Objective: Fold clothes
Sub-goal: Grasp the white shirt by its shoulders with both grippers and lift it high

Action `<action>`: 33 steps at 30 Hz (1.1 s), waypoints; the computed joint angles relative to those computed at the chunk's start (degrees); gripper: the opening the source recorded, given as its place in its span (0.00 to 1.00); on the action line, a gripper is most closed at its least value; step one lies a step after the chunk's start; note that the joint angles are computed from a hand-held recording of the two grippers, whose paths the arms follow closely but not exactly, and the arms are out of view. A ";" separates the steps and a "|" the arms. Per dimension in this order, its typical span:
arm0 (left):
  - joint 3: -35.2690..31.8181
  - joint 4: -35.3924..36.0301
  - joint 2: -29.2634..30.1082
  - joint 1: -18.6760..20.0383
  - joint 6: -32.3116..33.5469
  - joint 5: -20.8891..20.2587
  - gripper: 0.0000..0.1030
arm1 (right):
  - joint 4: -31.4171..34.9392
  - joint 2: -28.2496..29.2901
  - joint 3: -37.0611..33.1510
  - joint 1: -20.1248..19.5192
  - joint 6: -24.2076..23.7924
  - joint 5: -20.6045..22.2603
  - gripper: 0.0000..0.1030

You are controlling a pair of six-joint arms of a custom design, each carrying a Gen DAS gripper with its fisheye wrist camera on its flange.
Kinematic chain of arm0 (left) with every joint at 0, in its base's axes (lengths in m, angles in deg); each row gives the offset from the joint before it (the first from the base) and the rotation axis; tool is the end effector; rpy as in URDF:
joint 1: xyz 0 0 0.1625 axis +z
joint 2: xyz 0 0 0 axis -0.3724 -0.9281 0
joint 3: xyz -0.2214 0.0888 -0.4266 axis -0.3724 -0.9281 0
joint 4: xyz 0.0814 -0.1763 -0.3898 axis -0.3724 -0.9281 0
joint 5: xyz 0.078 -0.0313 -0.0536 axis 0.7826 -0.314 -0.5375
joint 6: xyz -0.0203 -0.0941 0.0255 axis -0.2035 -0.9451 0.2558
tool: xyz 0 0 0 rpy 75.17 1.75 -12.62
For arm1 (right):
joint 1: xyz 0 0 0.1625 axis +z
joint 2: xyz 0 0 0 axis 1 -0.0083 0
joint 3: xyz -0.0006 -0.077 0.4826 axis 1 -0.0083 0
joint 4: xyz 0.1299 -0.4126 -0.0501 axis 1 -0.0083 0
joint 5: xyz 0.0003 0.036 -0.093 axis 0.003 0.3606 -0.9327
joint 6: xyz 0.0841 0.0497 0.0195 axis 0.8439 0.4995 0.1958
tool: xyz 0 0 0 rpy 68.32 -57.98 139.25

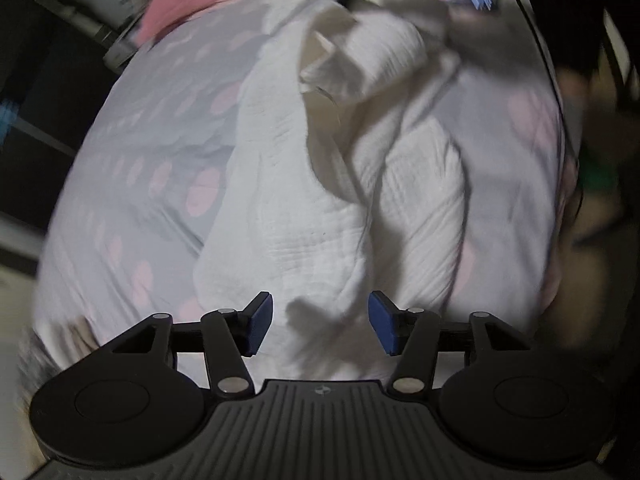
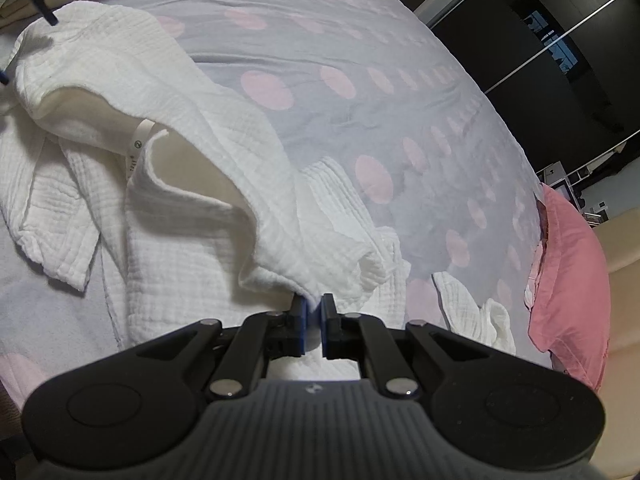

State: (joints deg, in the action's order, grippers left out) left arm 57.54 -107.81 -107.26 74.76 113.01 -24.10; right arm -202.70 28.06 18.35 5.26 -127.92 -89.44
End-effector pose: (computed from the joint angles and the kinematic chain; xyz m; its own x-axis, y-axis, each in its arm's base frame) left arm -0.2280 -0.6456 0.1092 0.1367 0.8141 -0.5644 0.8401 0.2066 0.5015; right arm 0.1360 -0.6634 0.2308 -0.0012 -0.6800 0.7332 -0.8756 0.3548 0.3276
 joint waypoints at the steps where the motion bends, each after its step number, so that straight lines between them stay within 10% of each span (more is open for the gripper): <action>1: -0.28 0.10 0.45 0.05 2.47 0.63 0.48 | 0.11 -0.06 0.02 -0.04 0.11 0.06 0.08; 8: -3.10 2.45 3.20 1.10 7.36 2.24 0.18 | 0.81 -0.55 0.16 -0.32 0.59 0.83 0.08; 20: -11.34 5.36 -2.93 2.52 -30.33 -5.31 0.10 | -8.83 -3.01 1.44 -0.40 4.73 10.24 0.07; 33: -22.50 -13.44 -2.50 -5.99 -26.34 -11.15 0.10 | -29.37 -4.53 -12.39 9.44 1.47 17.22 0.07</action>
